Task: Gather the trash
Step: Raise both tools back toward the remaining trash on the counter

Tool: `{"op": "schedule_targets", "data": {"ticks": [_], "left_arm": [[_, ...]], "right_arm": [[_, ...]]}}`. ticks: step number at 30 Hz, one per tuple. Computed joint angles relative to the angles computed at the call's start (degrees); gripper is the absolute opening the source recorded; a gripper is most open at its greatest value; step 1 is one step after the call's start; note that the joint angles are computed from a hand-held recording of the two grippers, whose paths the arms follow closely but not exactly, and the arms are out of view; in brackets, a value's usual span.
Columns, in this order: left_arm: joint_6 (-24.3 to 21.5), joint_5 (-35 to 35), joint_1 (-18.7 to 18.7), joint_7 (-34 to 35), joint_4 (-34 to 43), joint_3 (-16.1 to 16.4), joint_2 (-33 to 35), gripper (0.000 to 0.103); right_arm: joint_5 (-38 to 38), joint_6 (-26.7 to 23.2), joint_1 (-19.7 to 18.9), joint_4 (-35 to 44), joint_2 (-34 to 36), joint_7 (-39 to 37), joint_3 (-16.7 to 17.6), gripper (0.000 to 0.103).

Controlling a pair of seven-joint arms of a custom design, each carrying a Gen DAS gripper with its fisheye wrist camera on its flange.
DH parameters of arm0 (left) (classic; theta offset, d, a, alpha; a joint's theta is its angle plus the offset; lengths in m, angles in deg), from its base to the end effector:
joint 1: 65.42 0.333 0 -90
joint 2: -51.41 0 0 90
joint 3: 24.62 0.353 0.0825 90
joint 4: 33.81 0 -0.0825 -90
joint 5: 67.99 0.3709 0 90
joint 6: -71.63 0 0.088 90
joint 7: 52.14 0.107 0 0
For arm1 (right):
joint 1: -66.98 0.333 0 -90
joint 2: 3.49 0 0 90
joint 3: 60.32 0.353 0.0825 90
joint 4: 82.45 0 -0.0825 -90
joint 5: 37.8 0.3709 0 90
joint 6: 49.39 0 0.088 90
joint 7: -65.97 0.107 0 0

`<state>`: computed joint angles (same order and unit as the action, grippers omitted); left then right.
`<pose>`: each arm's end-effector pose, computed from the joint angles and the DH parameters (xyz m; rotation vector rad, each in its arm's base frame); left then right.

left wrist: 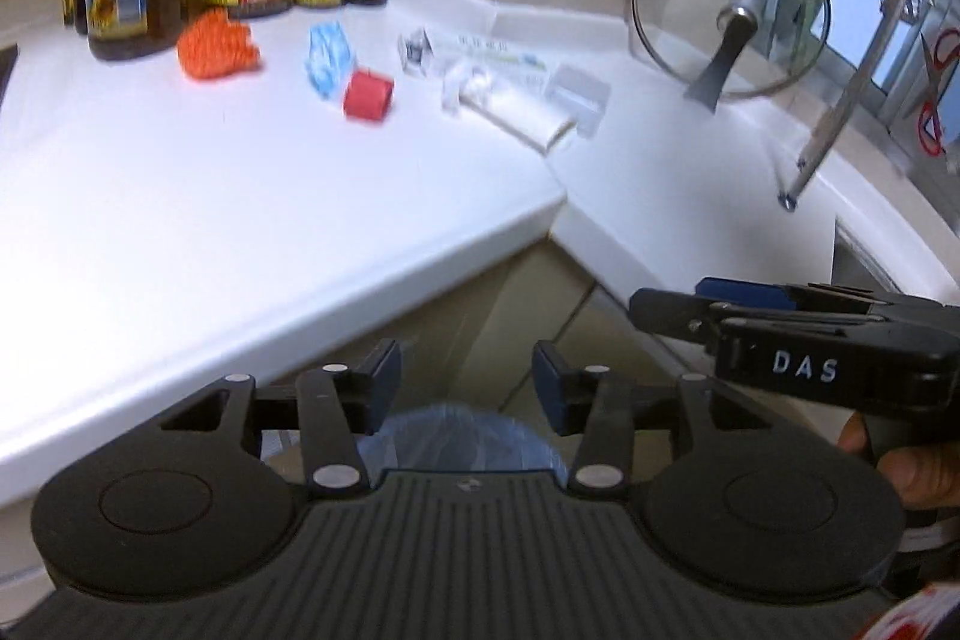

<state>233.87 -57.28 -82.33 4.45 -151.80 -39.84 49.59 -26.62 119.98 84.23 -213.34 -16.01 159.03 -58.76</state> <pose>0.4838 -0.3175 0.5865 -1.7410 1.9936 -1.0547 0.4842 0.1525 0.5918 -1.7049 1.5388 -0.4962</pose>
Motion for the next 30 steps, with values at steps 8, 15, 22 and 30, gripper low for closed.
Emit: {"op": "schedule_targets", "data": {"ticks": [8,15,22,30], "left_arm": [[-3.6,13.4,-0.1,-14.0,9.1,1.4,5.3,0.048],[-8.6,17.7,-3.2,-19.1,21.0,3.6,12.8,0.057],[-15.1,16.9,-8.0,-19.0,35.9,5.9,23.4,0.068],[-23.9,15.0,-13.3,-18.1,57.2,9.3,37.5,0.081]], "right_arm": [[10.4,0.4,1.3,8.4,5.9,-14.1,-4.9,0.061],[19.0,-0.6,-3.9,16.2,12.1,-23.9,-3.7,0.07],[28.3,-3.2,-10.5,23.4,17.7,-35.2,-0.5,0.078],[29.8,-6.6,-16.0,29.3,23.0,-38.6,1.0,0.087]]}}
